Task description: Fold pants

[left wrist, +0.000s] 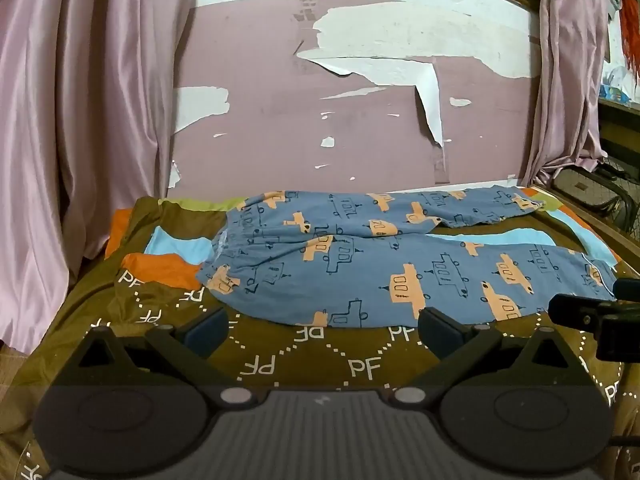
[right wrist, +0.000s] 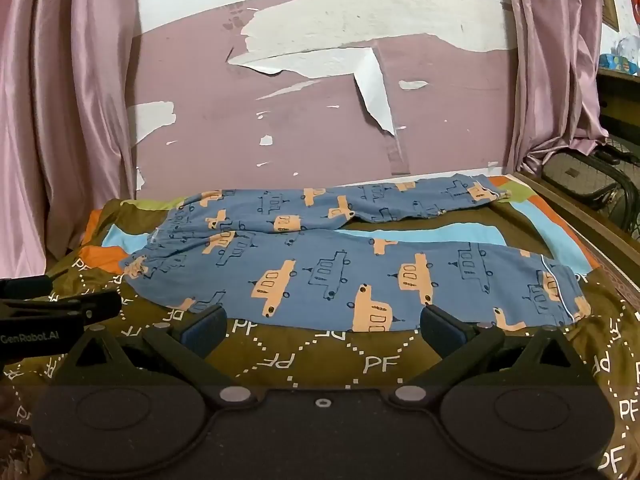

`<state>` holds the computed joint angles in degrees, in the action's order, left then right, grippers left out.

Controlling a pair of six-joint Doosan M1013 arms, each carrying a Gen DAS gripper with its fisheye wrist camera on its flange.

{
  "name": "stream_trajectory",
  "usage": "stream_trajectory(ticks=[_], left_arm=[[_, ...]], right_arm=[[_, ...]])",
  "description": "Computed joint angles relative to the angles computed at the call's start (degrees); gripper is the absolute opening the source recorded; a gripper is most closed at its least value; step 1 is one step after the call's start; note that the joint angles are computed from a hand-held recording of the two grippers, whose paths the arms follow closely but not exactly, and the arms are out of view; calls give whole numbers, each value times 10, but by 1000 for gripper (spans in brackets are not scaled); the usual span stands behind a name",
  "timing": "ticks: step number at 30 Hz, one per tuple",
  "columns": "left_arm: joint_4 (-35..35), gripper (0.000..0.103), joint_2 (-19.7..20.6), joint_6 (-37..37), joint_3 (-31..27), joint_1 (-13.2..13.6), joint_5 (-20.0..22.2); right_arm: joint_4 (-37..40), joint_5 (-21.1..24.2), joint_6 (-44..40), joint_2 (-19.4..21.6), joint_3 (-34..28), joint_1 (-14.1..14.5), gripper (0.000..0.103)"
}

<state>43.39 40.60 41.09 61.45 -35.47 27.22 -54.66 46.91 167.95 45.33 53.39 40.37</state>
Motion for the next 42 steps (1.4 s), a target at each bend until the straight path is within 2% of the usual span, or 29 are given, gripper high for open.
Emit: stream_trajectory(ticks=[35,42], left_arm=[[-3,103,0,3,0,1,-1],[-18,103,2,16,0,1,9]], right_arm=[[8,-1,0,1,1,-2,102],[24,6,-9,1,-1,-2,102]])
